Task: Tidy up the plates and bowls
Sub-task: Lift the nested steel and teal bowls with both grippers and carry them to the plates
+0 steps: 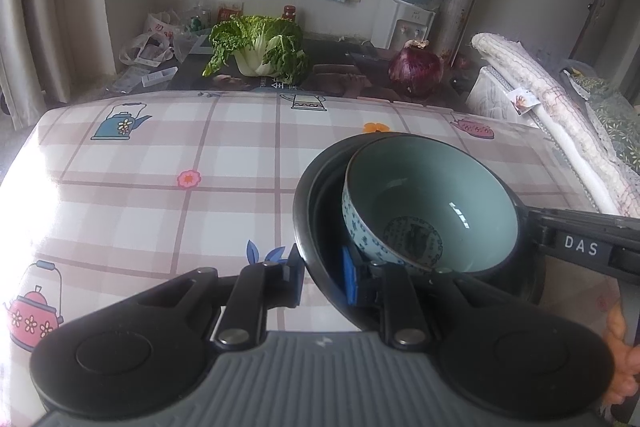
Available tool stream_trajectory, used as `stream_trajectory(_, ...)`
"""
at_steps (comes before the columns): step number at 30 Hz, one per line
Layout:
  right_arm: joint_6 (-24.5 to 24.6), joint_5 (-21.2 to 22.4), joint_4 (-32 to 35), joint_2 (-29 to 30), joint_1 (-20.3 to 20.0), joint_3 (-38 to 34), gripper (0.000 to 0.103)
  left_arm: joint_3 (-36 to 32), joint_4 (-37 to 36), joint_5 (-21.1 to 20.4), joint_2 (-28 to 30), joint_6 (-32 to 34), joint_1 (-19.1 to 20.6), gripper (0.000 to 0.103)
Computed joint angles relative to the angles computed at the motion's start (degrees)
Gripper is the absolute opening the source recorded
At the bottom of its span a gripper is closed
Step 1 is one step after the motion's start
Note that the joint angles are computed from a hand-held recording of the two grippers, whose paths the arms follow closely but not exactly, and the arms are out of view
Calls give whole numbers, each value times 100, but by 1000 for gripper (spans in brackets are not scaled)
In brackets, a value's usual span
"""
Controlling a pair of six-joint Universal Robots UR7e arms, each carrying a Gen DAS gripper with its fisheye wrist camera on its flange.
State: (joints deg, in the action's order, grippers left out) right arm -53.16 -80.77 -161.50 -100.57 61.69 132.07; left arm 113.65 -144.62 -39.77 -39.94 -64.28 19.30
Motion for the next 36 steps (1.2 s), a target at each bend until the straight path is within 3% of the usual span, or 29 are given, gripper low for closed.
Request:
stream_trajectory(15, 29, 127, 138, -378, -6, 111, 13, 69, 90, 41, -170, -96, -192, 21)
stream_trajectory(27, 96, 356, 808, -1450, -143, 444, 13, 343, 411, 24, -619, -530, -701, 18)
stream_trajectory(36, -77, 695, 1742, -2385, -661, 712, 14, 489, 932, -183, -836, -1104, -1049, 17)
